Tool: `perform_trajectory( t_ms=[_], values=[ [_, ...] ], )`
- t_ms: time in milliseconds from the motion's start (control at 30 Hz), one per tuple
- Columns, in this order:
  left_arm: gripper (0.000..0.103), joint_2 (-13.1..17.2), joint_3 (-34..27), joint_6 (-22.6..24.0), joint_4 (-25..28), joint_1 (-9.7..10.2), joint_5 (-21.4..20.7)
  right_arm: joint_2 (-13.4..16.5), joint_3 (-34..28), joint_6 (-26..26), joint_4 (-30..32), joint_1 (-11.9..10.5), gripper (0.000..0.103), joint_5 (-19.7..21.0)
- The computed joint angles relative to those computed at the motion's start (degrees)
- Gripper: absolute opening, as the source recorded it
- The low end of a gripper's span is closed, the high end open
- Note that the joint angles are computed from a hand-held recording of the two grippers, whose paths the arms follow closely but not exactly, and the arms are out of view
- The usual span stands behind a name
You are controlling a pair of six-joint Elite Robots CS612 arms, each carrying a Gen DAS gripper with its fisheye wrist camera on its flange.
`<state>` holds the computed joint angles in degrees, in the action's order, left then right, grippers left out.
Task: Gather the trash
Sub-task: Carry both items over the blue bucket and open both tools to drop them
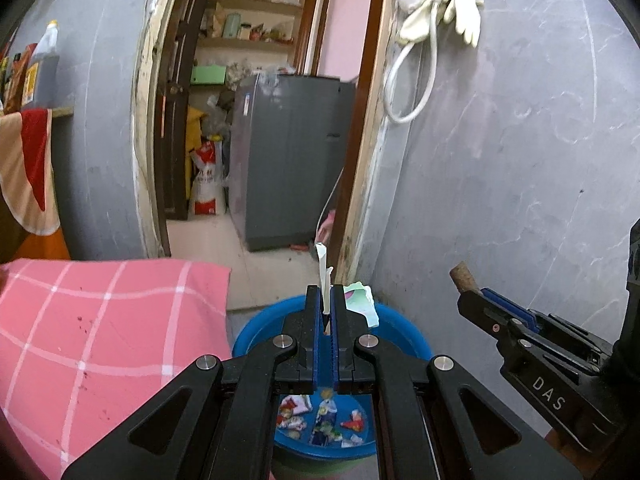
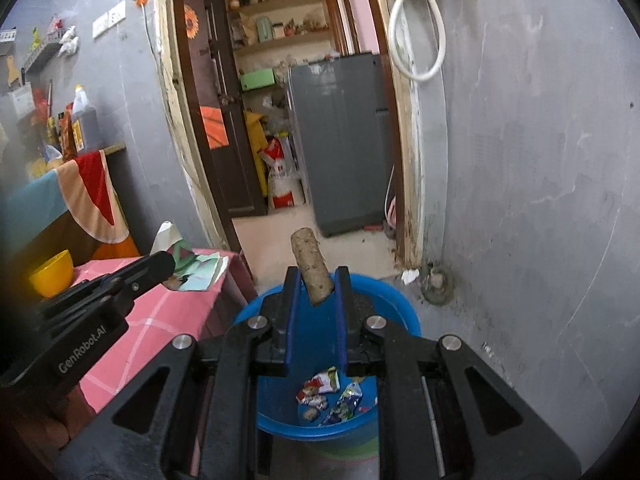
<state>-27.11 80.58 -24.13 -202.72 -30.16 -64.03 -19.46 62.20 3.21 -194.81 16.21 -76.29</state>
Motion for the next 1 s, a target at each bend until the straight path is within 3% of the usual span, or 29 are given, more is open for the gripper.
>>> perform_trajectory(
  t_ms=[467, 633, 767, 1000],
  values=[
    [0.006, 0.57, -1.70, -4.75, 8.66, 1.60, -4.88, 1.54, -3.37, 1.53, 8.15, -0.22, 0.016, 1.39],
    [0.026, 0.59, -1.19, -5.60, 8.11, 1.87, -5.62, 1.40, -3.01, 2.20, 8.05, -0.28, 0.016, 1.11],
    [0.034, 0.21, -0.01, -6.05, 6.25, 1.80, -4.57, 1.13, -2.65, 2.58, 7.53, -0.22, 0.018, 0.76],
    [0.053, -1.39, 2.74, -6.95, 3.35, 1.66, -1.89, 0.21, -1.23, 2.73, 5.13, -0.02, 0.034, 0.42]
  ],
)
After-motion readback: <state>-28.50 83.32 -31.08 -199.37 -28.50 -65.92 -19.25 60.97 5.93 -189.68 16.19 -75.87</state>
